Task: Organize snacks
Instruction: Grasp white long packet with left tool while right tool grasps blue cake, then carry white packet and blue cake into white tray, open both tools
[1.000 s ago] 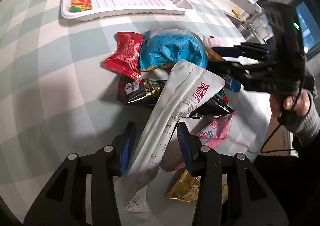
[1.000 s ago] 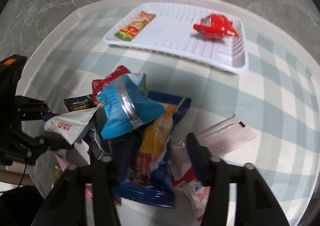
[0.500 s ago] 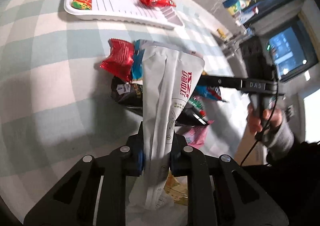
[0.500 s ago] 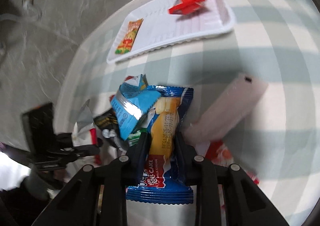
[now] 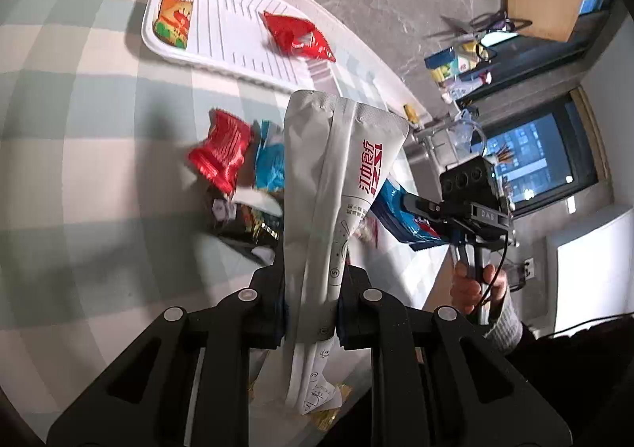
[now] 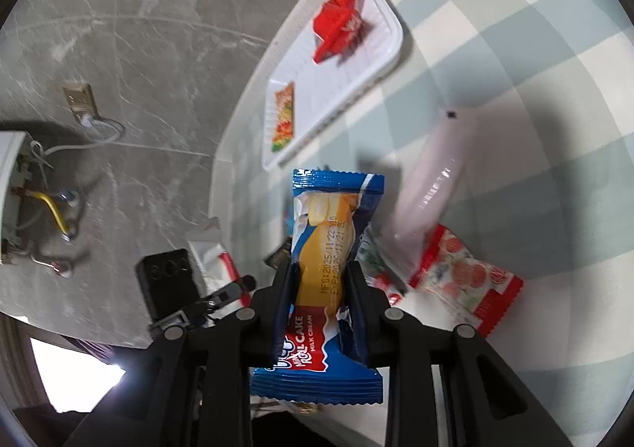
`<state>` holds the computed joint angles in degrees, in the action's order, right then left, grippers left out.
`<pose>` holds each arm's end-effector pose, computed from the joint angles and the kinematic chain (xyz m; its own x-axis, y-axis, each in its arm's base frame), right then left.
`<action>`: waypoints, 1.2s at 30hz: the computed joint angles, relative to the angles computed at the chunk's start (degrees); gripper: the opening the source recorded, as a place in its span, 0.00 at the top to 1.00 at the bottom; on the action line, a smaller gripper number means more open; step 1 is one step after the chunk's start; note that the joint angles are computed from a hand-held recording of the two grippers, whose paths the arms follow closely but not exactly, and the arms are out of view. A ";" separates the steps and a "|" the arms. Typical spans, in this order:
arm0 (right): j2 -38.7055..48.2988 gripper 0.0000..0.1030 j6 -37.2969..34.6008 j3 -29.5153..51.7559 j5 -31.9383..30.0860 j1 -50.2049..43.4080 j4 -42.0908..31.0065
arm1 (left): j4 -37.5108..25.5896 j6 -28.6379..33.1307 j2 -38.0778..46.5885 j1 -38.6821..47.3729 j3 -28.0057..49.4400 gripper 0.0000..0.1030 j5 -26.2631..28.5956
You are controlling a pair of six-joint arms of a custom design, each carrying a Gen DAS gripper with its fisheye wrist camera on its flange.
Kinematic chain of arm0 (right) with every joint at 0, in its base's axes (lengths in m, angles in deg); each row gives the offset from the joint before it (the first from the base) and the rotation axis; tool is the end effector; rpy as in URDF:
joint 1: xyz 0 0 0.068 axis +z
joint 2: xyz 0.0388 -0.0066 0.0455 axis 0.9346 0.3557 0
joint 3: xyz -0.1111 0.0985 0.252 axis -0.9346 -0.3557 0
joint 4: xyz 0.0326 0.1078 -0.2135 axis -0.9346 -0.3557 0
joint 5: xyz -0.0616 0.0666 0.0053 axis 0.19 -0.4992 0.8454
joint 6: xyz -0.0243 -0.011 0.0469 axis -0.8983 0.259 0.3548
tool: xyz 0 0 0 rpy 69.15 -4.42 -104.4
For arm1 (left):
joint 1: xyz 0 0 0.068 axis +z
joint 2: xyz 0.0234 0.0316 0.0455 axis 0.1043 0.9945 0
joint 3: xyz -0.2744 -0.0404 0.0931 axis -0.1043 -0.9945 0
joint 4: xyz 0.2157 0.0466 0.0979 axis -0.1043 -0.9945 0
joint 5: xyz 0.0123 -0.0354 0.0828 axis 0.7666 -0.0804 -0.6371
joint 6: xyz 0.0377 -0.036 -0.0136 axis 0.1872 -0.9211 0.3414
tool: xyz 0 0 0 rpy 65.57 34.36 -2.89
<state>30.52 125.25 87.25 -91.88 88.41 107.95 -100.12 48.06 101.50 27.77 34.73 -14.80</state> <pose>0.2104 0.0995 0.1320 -0.9070 0.3810 0.1796 0.3497 0.4436 0.8252 0.2830 0.0842 0.1170 -0.9393 0.1961 -0.2816 0.3431 0.5548 -0.7579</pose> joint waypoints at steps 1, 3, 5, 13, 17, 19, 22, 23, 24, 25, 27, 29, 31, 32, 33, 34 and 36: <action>-0.25 0.71 0.69 -0.11 -0.41 -0.34 0.76 | -0.95 -0.12 0.38 -0.09 1.02 0.84 0.55; -0.24 0.71 1.79 0.44 -0.98 -0.85 2.04 | 1.07 -1.55 -0.08 -0.46 1.20 0.84 2.43; 0.07 0.71 2.36 1.30 -1.61 -1.35 2.71 | 0.16 -2.74 0.34 -1.12 3.39 0.84 3.51; 6.78 0.71 1.83 9.79 -2.36 -2.69 2.66 | -0.37 -10.09 3.41 -3.77 13.52 0.84 5.76; 10.81 0.71 0.38 15.38 -2.40 -3.24 0.57 | 0.40 -15.87 6.36 -5.72 20.49 0.84 6.17; 12.94 0.71 -0.69 18.44 -2.22 -3.48 -1.15 | 0.12 -18.32 8.30 -6.60 24.77 0.84 6.26; 16.54 0.71 -1.72 23.00 -2.34 -4.02 -2.86 | -0.23 -21.83 11.14 -8.00 31.33 0.84 6.43; 17.56 0.71 -2.04 24.36 -2.29 -4.19 -3.45 | -0.42 -22.96 12.18 -8.50 33.78 0.84 6.31; 18.87 0.71 -2.54 26.17 -2.12 -4.39 -4.38 | -0.11 -23.98 12.84 -8.95 35.40 0.84 6.05; 19.88 0.71 -2.88 27.54 -2.02 -4.55 -5.10 | -0.04 -25.23 13.77 -9.41 37.51 0.84 5.97; 22.55 0.71 -3.50 30.86 -1.99 -4.92 -6.13 | -1.22 -27.48 16.74 -10.35 43.62 0.84 5.98; 25.30 0.71 -4.48 34.71 -1.74 -5.25 -7.95 | -1.91 -29.48 19.32 -11.14 48.93 0.84 5.70; 27.69 0.71 -4.78 37.65 -1.55 -5.51 -8.90 | -3.03 -31.86 22.58 -11.95 55.43 0.84 5.52; 28.93 0.71 -5.07 39.22 -1.47 -5.62 -9.57 | -4.36 -33.03 25.05 -12.49 60.22 0.84 5.19; 30.39 0.71 -5.37 41.13 -1.26 -5.73 -10.45 | -4.56 -33.96 26.34 -12.86 62.57 0.84 4.84; 31.55 0.71 -5.46 42.40 -1.26 -5.84 -10.79 | -5.59 -35.00 28.50 -13.38 66.71 0.84 4.29; 34.10 0.71 -5.43 45.18 -1.18 -5.95 -11.51 | -8.75 -36.50 33.23 -14.34 75.91 0.84 3.23</action>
